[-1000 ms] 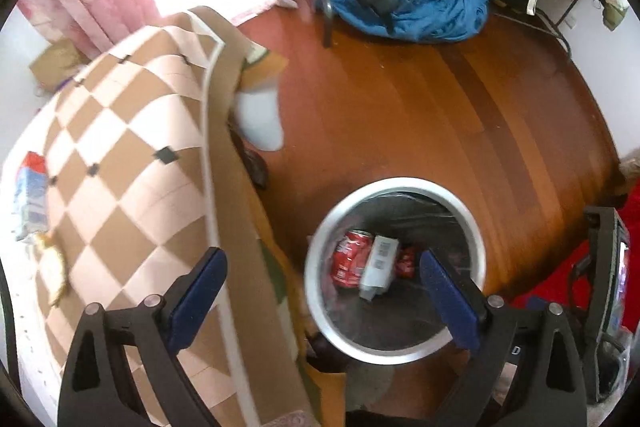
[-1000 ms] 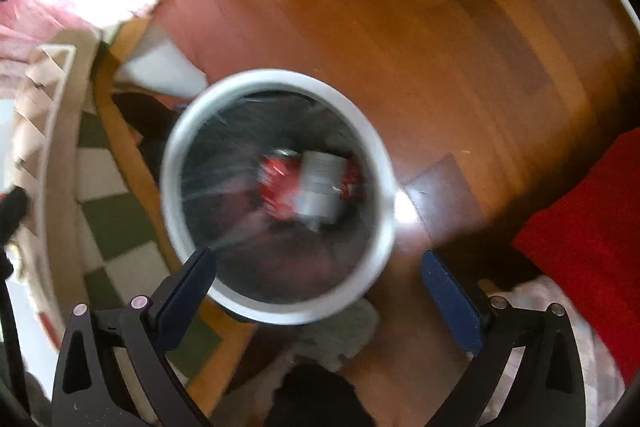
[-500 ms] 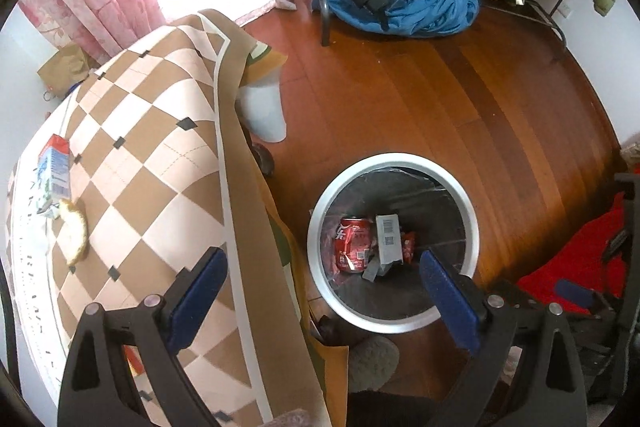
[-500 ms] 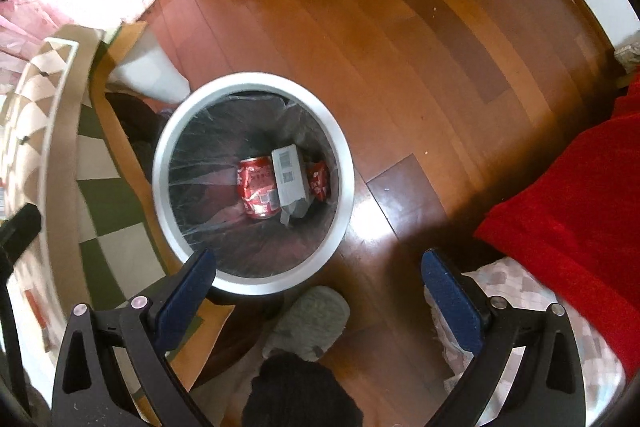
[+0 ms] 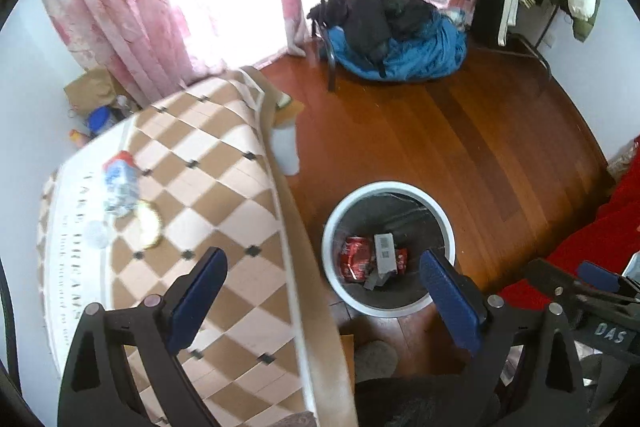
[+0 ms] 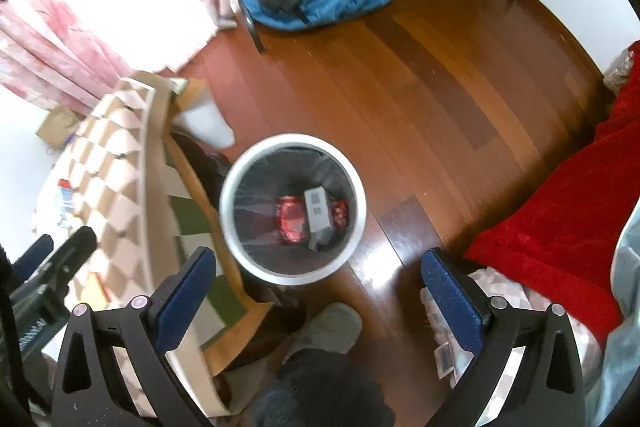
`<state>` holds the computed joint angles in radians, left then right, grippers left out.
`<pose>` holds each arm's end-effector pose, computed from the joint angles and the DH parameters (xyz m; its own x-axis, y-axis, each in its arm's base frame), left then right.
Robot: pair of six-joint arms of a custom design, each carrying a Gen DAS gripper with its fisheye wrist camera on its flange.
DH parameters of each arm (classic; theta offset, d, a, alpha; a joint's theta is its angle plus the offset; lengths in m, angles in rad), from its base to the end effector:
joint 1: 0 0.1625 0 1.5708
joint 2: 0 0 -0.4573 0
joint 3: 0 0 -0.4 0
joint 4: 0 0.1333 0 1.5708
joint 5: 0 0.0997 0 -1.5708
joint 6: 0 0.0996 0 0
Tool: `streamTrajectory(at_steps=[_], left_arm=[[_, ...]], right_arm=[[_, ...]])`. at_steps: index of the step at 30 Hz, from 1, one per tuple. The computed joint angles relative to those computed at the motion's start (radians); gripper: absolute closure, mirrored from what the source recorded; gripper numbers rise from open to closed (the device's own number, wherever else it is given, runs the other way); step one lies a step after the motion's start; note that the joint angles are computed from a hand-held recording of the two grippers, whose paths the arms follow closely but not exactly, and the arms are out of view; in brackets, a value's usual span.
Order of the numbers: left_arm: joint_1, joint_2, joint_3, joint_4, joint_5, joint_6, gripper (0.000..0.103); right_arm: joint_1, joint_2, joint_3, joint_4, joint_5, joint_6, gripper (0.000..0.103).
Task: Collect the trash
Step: 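Move both tools back over the table, then grasp the yellow card with left tool while right tool grasps bread slice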
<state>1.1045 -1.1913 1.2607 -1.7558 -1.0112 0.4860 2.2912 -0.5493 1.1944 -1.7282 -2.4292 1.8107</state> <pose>-0.1382 -0.6886 0.4872 -0.4851 0.7030 -0.5201 0.7613 0.6321 0.1443 0.5497 -0.5384 0.0565 -0.5049 0.8107 0.2963 0.3884 0.5200 -0.7608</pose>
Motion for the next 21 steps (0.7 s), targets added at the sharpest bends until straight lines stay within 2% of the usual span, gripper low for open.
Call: streamTrajectory(at_steps=[2, 5, 8, 12, 17, 19, 20, 21], left_arm=[[-0.003, -0.002, -0.025, -0.001, 0.014, -0.002, 0.004], [0.015, 0.007, -0.104, 0.03, -0.01, -0.003, 0.004], [0.05, 0.015, -0.168, 0.02, 0.004, 0.045, 0.004], [0.125, 0.027, -0.201, -0.079, 0.08, 0.229, 0.004], [0.223, 0.069, -0.201, -0.188, 0.201, 0.482, 0.006], [0.25, 0.092, -0.206, -0.182, 0.229, 0.551, 0.006], [0.259, 0.098, -0.206, -0.177, 0.237, 0.58, 0.006], [0.266, 0.106, -0.207, -0.162, 0.237, 0.601, 0.006]], right_arm=[[0.02, 0.013, -0.036, 0.007, -0.02, 0.005, 0.0], [0.046, 0.047, -0.113, 0.023, -0.05, -0.007, 0.0], [0.061, 0.103, -0.207, 0.0, -0.059, -0.076, 0.0], [0.051, 0.229, -0.375, -0.035, -0.014, -0.221, 0.0], [0.006, 0.413, -0.582, -0.094, 0.112, -0.411, 0.0], [-0.011, 0.478, -0.655, -0.113, 0.148, -0.457, 0.007], [-0.02, 0.507, -0.697, -0.104, 0.163, -0.468, 0.019], [-0.03, 0.542, -0.75, -0.087, 0.18, -0.476, 0.026]])
